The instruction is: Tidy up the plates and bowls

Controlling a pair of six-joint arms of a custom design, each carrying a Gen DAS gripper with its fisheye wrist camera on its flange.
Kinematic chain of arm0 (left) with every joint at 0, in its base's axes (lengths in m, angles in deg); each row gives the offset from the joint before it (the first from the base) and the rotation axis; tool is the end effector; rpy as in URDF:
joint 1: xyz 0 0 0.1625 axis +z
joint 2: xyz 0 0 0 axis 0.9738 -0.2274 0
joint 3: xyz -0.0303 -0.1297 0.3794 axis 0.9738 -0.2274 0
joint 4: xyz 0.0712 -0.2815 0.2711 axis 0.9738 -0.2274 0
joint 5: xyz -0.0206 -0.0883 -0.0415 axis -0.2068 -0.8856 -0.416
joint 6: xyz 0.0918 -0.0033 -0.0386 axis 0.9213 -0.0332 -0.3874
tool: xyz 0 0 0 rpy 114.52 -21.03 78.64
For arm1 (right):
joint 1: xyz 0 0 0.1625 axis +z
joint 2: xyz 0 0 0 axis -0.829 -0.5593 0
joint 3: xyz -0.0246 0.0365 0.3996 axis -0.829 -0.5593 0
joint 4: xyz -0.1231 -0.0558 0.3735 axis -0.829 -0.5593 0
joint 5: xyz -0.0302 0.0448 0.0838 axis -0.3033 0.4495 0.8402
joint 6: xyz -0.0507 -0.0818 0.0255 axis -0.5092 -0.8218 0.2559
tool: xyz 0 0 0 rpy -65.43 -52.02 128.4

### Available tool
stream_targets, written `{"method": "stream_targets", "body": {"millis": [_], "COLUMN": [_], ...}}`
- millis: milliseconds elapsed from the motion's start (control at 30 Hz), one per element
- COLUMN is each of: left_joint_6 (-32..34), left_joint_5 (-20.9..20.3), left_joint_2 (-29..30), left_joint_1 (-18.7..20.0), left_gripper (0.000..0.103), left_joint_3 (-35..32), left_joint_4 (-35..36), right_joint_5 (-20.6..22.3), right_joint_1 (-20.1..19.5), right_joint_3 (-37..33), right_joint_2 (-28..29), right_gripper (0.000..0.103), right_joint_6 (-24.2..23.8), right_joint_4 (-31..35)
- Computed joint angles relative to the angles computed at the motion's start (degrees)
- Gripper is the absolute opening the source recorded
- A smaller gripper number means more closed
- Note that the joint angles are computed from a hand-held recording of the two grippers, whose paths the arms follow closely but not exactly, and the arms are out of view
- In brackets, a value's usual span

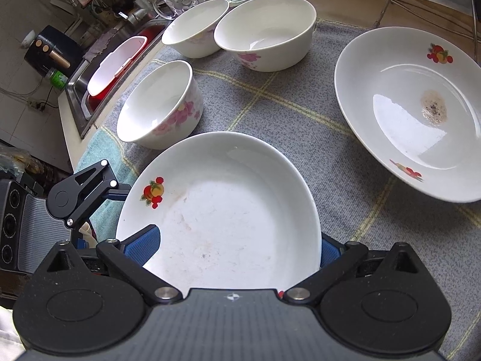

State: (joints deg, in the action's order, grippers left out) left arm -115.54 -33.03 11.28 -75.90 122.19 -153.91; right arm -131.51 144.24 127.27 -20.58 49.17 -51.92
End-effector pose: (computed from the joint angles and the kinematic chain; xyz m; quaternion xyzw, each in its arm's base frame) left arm -0.3143 -0.1911 0.0431 0.4862 0.8292 -0.2172 0.1697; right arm 0.0993 -0.3589 0.3306 0.2826 -0.9520 -0.0170 0.1169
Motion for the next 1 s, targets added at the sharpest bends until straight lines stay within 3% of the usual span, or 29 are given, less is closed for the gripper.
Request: {"method": "stream_targets", "body": {"millis": [500,1000], "left_joint_6": [1.1,6.21], "left_joint_5": [-0.22,-2.37], "left_joint_2": [3.3,9.56], "left_joint_1": [0.78,2.97], "left_gripper": [0.102,0.102], "left_joint_3": [-4.35,-11.83], "left_joint_4": [0.44,-0.57], "right_joint_5": [2.04,3.8], "right_joint_1": [-2.36,-8.69], "right_joint_3": [-1.57,-4.14], "right_joint_2": [-3.15,-7.75], "right_gripper": [0.103,0.103], "right_joint_6": [-2.11,-6.51], "right_joint_4": [2.45,5.25]}}
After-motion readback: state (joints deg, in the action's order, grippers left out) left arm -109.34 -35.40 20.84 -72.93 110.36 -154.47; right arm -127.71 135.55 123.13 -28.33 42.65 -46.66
